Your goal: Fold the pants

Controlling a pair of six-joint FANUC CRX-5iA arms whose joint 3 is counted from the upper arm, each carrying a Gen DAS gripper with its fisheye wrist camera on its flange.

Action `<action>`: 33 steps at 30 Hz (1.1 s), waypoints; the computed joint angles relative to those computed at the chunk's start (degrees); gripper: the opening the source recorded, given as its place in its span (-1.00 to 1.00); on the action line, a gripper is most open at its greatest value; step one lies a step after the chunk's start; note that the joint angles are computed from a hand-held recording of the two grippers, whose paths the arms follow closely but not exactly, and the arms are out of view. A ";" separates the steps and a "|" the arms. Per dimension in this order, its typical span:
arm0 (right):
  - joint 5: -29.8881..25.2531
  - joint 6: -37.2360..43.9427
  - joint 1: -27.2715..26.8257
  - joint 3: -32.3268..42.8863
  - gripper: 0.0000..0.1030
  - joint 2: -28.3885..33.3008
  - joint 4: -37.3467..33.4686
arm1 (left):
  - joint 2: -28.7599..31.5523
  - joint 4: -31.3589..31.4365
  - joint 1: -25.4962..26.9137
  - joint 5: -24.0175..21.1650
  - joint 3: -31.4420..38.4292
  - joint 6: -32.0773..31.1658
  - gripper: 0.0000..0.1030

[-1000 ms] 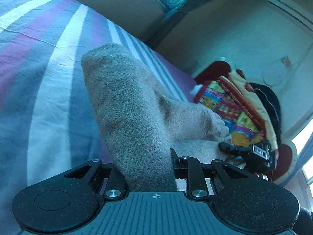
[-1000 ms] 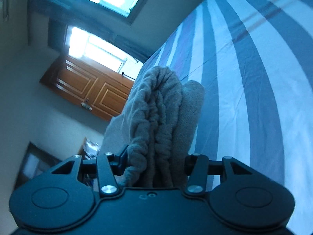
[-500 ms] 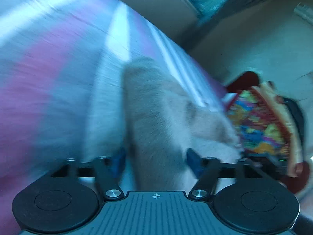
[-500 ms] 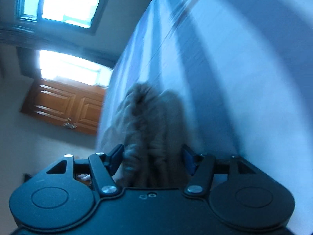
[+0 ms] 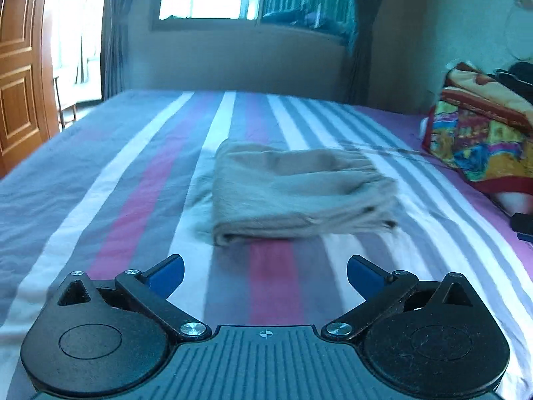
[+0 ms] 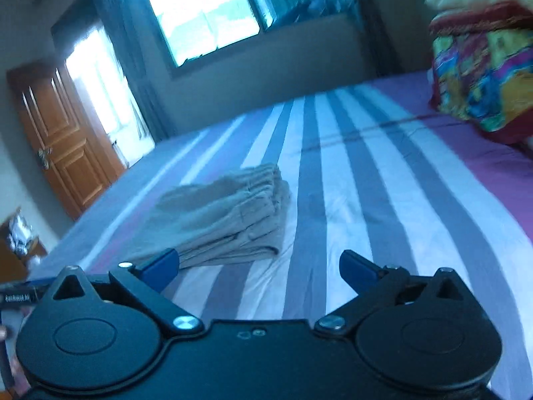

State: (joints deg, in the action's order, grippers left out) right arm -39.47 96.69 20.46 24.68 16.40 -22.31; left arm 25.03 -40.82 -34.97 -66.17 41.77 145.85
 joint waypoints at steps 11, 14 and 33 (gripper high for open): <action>20.13 -24.21 10.05 -31.69 0.99 -18.61 33.76 | -4.35 -11.26 -13.60 -10.67 -2.54 8.16 1.00; 19.49 -24.08 10.59 -33.11 0.99 -19.91 33.75 | -4.75 -11.92 -14.90 -10.69 -3.19 8.63 1.00; 24.50 -38.75 11.68 -40.95 0.99 -23.39 48.52 | -6.12 -14.18 -16.27 -8.41 -4.91 9.57 1.00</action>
State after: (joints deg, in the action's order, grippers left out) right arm -14.96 57.94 32.14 -16.27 -6.99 26.20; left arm 18.91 -55.00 -51.24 -74.59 36.86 155.42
